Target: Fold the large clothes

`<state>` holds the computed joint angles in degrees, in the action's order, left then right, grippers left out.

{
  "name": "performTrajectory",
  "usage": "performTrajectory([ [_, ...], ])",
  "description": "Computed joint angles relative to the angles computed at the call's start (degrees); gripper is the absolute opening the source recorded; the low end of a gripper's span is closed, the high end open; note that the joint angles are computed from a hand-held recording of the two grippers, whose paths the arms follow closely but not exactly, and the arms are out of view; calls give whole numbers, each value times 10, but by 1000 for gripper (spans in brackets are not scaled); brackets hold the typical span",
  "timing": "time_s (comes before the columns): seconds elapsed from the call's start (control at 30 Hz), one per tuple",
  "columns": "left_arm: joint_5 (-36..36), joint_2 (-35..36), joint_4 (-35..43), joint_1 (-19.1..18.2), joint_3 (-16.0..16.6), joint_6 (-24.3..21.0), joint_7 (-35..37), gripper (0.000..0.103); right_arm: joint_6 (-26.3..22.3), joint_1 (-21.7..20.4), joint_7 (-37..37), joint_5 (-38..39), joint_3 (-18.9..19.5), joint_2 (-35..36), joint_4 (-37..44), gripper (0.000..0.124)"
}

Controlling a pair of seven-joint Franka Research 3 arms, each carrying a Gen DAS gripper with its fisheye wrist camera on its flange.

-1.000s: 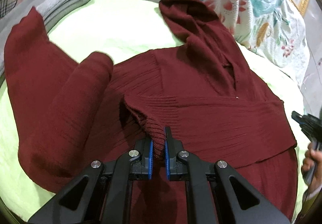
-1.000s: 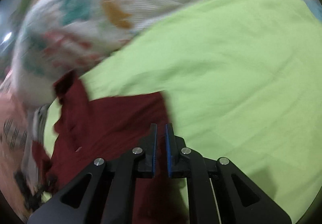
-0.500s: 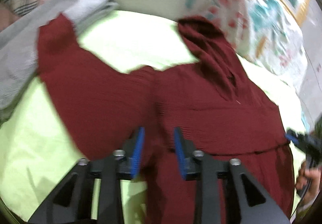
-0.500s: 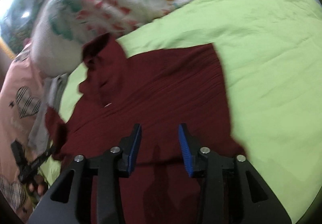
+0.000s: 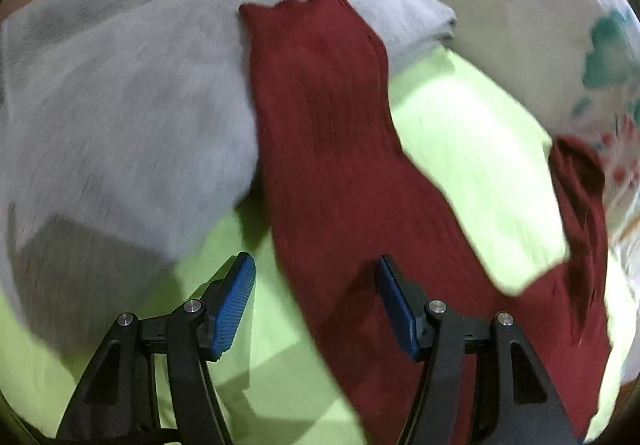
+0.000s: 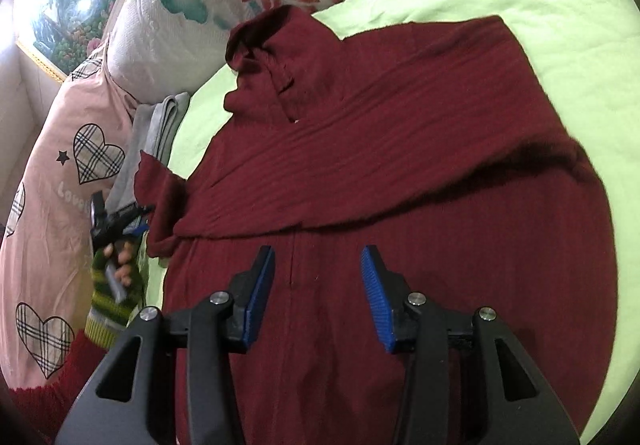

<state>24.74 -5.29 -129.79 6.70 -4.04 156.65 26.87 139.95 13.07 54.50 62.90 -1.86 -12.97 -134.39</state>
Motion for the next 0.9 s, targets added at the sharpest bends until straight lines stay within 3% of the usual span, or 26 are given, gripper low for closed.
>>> performTrajectory([
  [0.1,31,25,33,10,4,4,-24,54,3,1,13,-9,3,-7,-8,46],
  [0.17,44,35,53,10,6,-10,-26,2,2,2,16,-11,2,-12,-13,46],
  [0.23,60,26,49,8,6,1,-41,3,4,3,17,-8,1,-18,-19,46],
  [0.4,185,-30,13,3,-23,38,-128,2,9,5,9,12,-6,-23,-26,46],
  [0.63,204,-56,13,-35,-70,89,-131,2,18,5,3,35,-11,-43,-41,46],
  [0.73,190,-33,45,-64,-86,112,-112,2,23,2,4,38,-15,-53,-50,46],
  [0.9,182,64,144,-132,-108,87,-57,2,36,-7,5,46,-25,-62,-62,46],
])
